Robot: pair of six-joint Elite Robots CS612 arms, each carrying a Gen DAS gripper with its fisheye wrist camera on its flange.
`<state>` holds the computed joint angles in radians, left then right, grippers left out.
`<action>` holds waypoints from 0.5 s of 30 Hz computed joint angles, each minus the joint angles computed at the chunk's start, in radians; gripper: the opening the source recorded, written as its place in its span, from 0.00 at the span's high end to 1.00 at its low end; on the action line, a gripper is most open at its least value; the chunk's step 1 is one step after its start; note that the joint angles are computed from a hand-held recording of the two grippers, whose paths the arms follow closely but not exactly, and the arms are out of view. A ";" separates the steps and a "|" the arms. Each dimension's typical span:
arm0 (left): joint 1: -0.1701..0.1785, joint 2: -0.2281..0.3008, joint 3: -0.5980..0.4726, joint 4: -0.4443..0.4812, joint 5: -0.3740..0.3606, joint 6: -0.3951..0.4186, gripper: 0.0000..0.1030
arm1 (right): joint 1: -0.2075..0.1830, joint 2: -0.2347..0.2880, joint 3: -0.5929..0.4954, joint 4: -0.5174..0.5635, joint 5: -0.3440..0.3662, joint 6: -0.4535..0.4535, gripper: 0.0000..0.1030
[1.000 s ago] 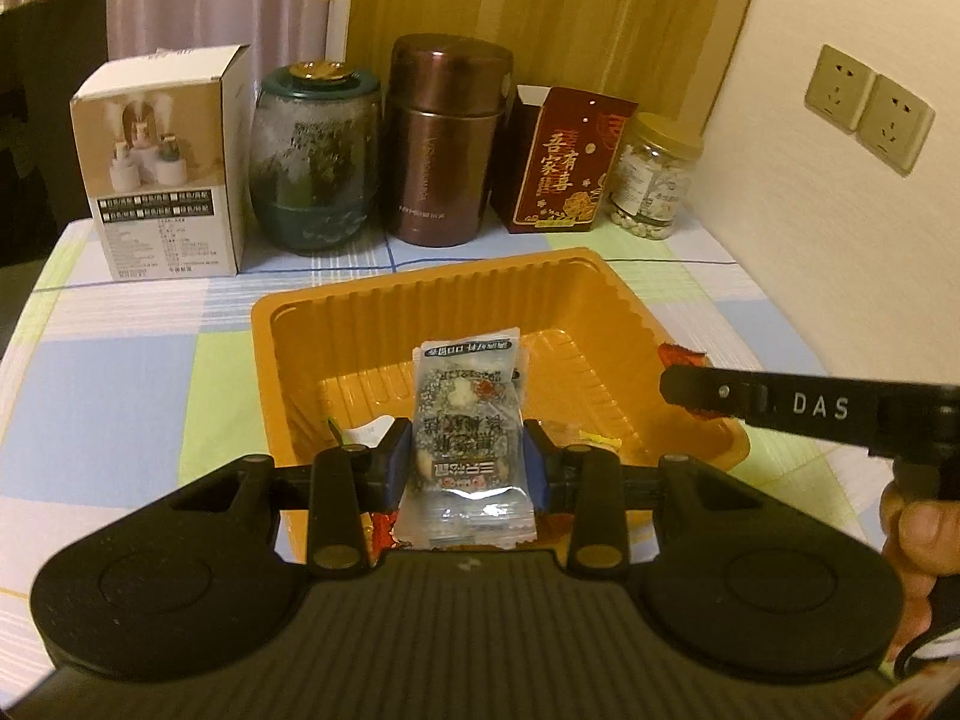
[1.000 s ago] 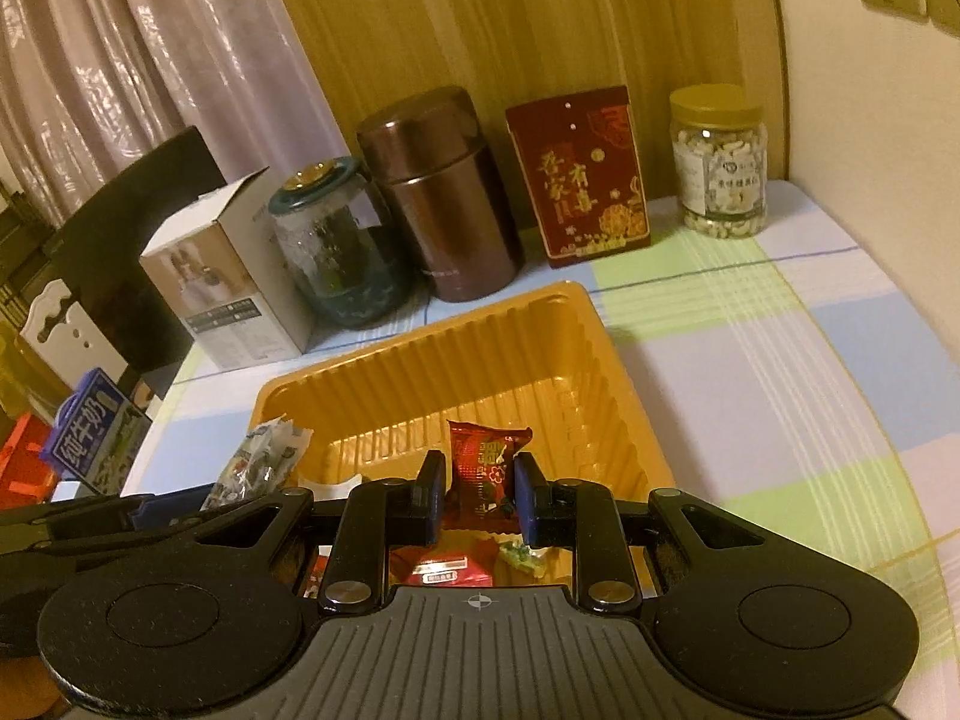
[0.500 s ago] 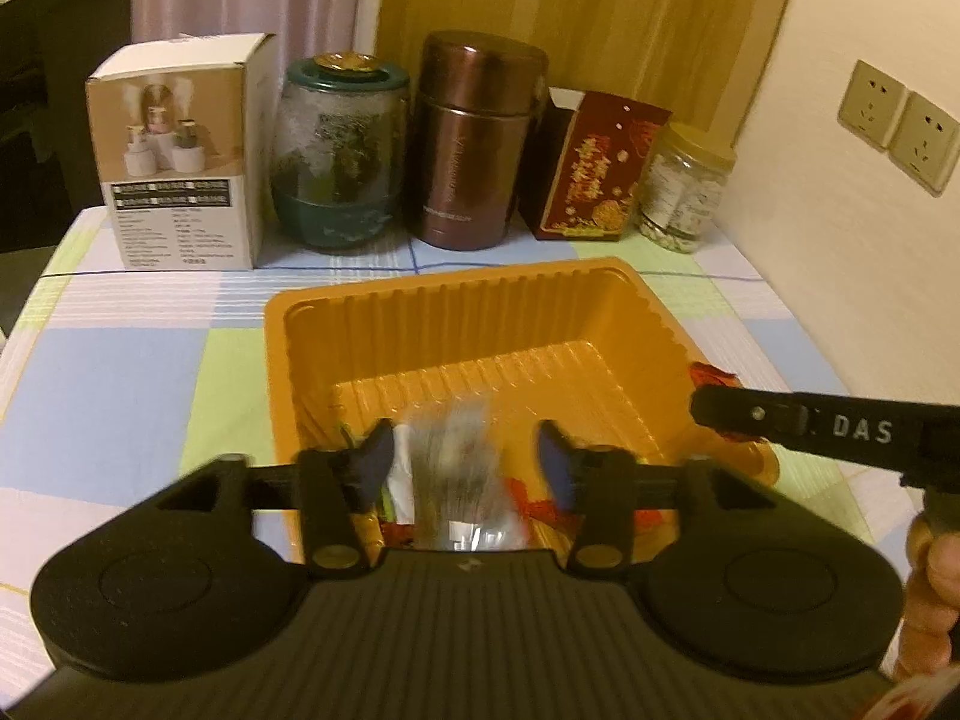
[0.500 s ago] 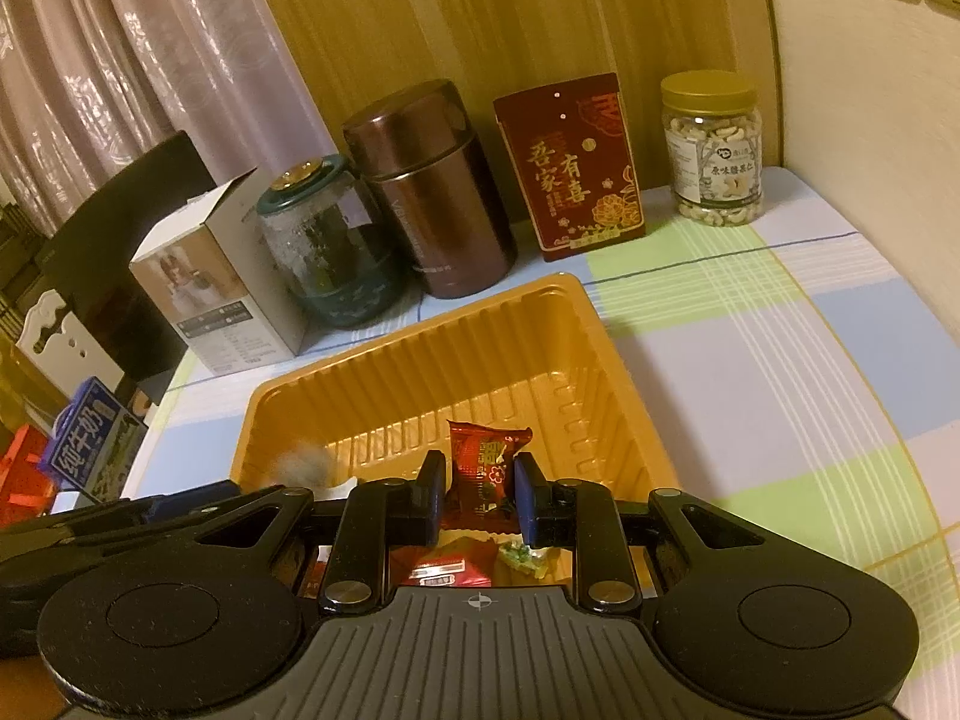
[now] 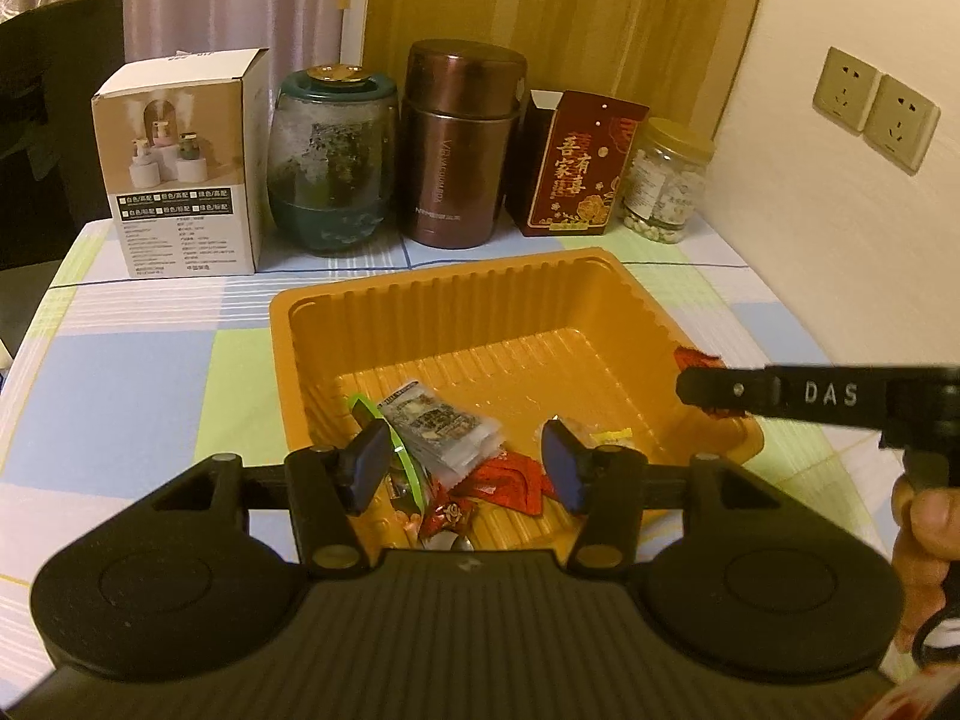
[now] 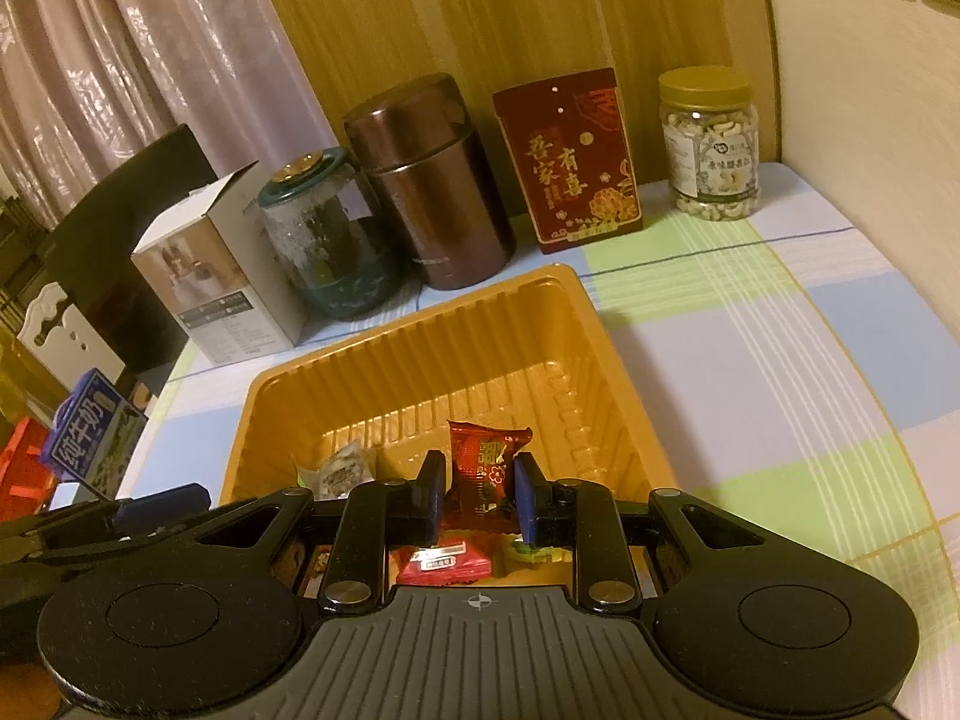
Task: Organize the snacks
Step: 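Open the left tool inside the tray while the right tool opens, releasing both packets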
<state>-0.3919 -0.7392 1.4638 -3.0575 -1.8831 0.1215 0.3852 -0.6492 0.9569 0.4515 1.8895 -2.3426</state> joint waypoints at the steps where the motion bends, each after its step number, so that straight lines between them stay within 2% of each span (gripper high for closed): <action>1: 0.000 -0.001 0.002 -0.001 0.002 0.004 0.50 | 0.000 -0.001 0.000 -0.001 0.000 -0.001 0.76; 15: 0.000 -0.003 0.002 0.011 -0.003 0.017 0.50 | 0.000 0.015 -0.031 0.012 -0.003 -0.002 0.76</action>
